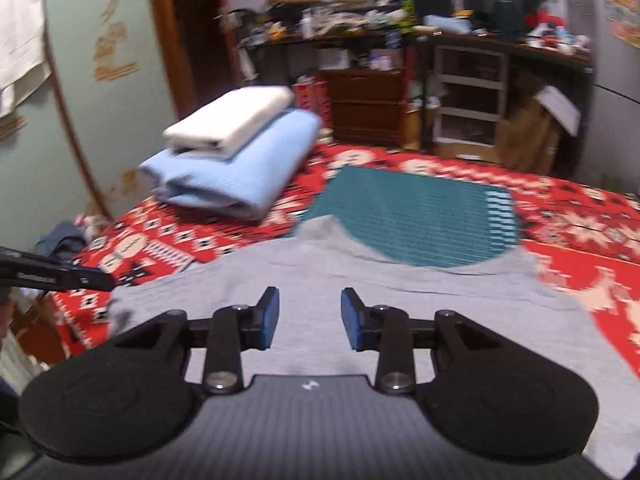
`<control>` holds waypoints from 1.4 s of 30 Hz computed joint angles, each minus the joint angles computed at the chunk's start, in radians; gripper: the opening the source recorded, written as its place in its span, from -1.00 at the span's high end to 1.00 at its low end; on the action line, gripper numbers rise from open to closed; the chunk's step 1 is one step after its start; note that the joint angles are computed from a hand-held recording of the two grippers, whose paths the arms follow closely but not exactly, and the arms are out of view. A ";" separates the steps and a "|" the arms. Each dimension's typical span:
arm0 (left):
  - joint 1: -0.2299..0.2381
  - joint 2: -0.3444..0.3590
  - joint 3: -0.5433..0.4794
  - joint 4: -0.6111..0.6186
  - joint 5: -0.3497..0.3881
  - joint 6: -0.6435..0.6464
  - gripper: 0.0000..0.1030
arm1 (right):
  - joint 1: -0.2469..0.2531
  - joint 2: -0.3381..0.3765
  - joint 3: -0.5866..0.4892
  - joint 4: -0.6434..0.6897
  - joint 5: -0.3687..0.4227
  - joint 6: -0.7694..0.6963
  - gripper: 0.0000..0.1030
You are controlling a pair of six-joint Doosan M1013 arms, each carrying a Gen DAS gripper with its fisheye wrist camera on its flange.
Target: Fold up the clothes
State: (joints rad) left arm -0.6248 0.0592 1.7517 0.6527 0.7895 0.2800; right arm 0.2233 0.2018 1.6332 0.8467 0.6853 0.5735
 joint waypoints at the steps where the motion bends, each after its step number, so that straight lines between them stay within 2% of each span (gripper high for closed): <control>1: 0.000 0.002 0.005 0.015 0.005 -0.008 0.45 | 0.014 0.003 -0.002 -0.007 0.004 -0.001 0.28; 5: -0.007 0.027 0.006 0.079 0.059 -0.020 0.35 | 0.042 0.004 0.003 -0.038 0.012 -0.006 0.28; 12: 0.005 0.045 0.020 0.107 0.065 -0.048 0.38 | 0.044 0.019 -0.004 -0.090 0.037 0.059 0.28; 14: -0.001 0.050 0.022 0.130 0.063 -0.044 0.92 | 0.045 0.023 -0.006 -0.102 0.038 0.071 0.28; 19: -0.049 0.082 0.001 0.266 0.199 0.015 0.93 | 0.041 0.027 -0.008 -0.109 0.047 0.074 0.28; 23: -0.017 0.068 -0.001 0.250 0.200 -0.016 0.93 | 0.040 0.032 -0.014 -0.119 0.042 0.090 0.28; 25: -0.007 0.072 -0.009 0.215 0.194 0.023 0.93 | 0.037 0.034 -0.016 -0.120 0.044 0.098 0.28; 28: -0.013 0.088 -0.023 0.191 0.211 0.089 0.93 | 0.033 0.034 -0.015 -0.116 0.043 0.100 0.28; 31: -0.027 0.100 -0.027 0.214 0.237 0.096 0.90 | 0.027 0.031 -0.011 -0.105 0.034 0.097 0.18; 33: -0.027 0.102 -0.031 0.211 0.245 0.098 0.84 | 0.023 0.028 -0.007 -0.103 0.021 0.096 0.05; 34: -0.026 0.100 -0.033 0.206 0.247 0.099 0.74 | 0.020 0.026 -0.005 -0.104 0.012 0.097 0.01; 36: -0.026 0.096 -0.034 0.203 0.254 0.096 0.43 | 0.014 0.023 -0.002 -0.111 -0.004 0.105 -0.22; 38: -0.031 0.094 -0.040 0.217 0.277 0.067 -0.02 | 0.003 0.017 0.002 -0.104 -0.019 0.105 -0.38; 39: -0.034 0.094 -0.043 0.224 0.288 0.052 -0.14 | -0.004 0.014 0.003 -0.097 -0.026 0.102 -0.48; 40: -0.037 0.093 -0.047 0.230 0.303 0.027 -0.35 | -0.011 0.010 0.005 -0.091 -0.035 0.098 -0.53; 41: -0.038 0.091 -0.054 0.233 0.312 0.000 -0.49 | -0.017 0.006 0.007 -0.089 -0.049 0.095 -0.61; 42: -0.040 0.089 -0.060 0.234 0.318 -0.023 -0.53 | -0.023 0.003 0.008 -0.090 -0.062 0.091 -0.70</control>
State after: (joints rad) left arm -0.6644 0.1486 1.6916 0.8871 1.1079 0.2565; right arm 0.2005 0.2044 1.6412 0.7564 0.6232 0.6649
